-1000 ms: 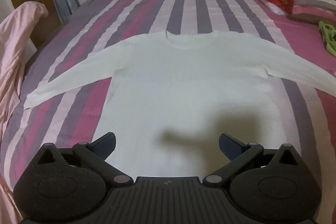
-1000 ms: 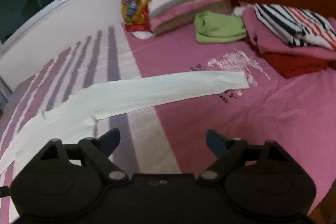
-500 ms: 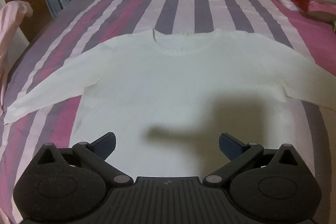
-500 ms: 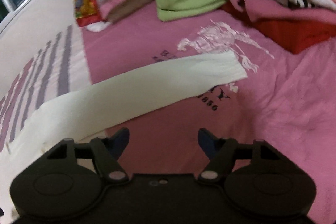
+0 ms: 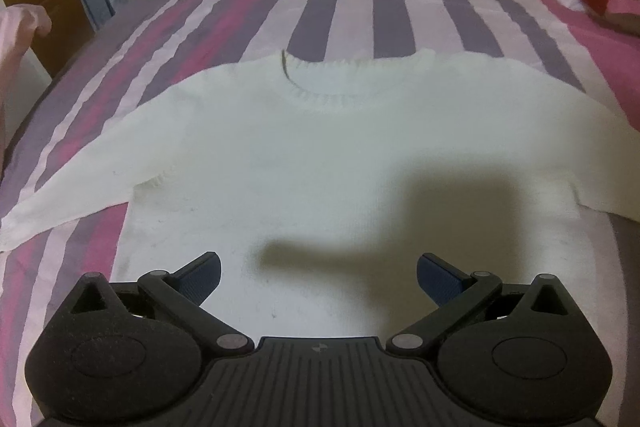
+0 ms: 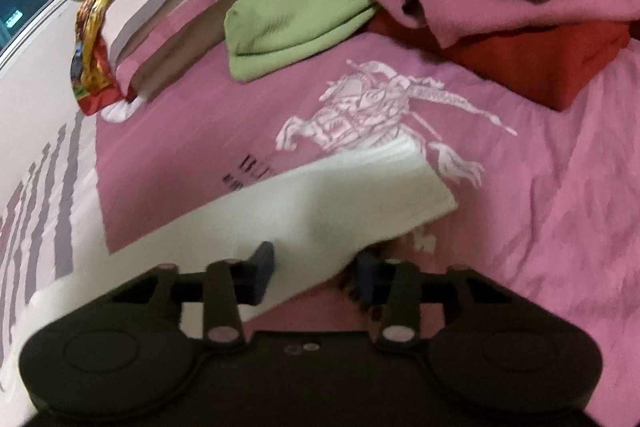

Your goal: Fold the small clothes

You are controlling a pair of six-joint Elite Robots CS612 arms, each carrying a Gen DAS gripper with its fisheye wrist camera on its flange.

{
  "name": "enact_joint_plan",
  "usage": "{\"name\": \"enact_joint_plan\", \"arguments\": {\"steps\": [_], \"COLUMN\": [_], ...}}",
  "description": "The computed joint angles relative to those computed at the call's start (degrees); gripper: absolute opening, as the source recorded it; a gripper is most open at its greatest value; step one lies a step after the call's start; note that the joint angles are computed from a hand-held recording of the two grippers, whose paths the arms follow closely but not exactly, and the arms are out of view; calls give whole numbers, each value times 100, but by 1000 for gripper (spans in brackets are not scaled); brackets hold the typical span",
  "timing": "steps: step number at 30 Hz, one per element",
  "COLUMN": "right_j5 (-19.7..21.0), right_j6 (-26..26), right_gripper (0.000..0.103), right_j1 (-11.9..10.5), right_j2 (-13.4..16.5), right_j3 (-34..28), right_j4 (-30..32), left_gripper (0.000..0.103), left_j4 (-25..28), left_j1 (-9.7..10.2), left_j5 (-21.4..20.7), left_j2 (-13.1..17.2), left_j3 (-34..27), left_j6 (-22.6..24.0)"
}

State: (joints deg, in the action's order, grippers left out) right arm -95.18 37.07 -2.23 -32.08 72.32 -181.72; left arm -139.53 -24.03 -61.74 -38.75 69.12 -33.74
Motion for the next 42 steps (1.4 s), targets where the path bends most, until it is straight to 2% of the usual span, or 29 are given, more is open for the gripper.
{"name": "enact_joint_plan", "arguments": {"steps": [1,3,5,10,15,18,22,26,29,31,33,34,35,36,39,40,42], "right_j5": [-31,-33,-22,-7,139,523,1236,2133,2617,2902,2986,3041,3147,3291,3735,3688,3385], "right_j6": [36,150,240,103,-496,-782,-1331,-1671,-1971,-2210,-2377,-2500,-2553,-2586,-2182,-2043,-1946], "right_gripper": [30,15,11,8,6,6,5,5,5,15,55,61,65,65,65,66,81], "right_j1": [-7,-31,-53,-15,146,278,589,938,1190,1308,1399,1430,1433,1425,1319,1284,1216], "right_j2": [20,47,67,108,216,321,549,832,1031,1124,1154,1142,1130,1102,976,911,758], "right_j3": [-22,-47,-66,-164,-508,-838,-1473,-2110,-2471,-2653,-2729,-2705,-2667,-2617,-2344,-2205,-1909], "right_j4": [-29,-76,-123,-336,-606,-684,-620,-266,210,803,1370,1537,1568,1612,1250,995,575], "left_gripper": [103,103,103,103,103,103,103,103,103,103,103,103,103,103,103,103,103], "left_j4": [17,76,46,-75,-288,-434,-545,-546,-747,-877,-1021,-1030,-1068,-1120,-1439,-1647,-1841], "left_j1": [6,27,41,64,130,210,333,469,545,613,665,679,696,711,761,766,732], "left_j5": [0,-10,-19,-7,28,21,52,231,383,229,89,40,-36,-139,-655,-836,-939], "left_j2": [13,30,23,-63,-225,-346,-478,-604,-682,-709,-706,-694,-678,-661,-587,-529,-430], "left_j3": [-15,-42,-24,132,413,633,898,1148,1344,1407,1438,1426,1411,1393,1322,1275,1156], "left_j6": [-18,-65,-102,-102,-149,-296,-508,-811,-881,-923,-912,-904,-883,-834,-682,-597,-360]}}
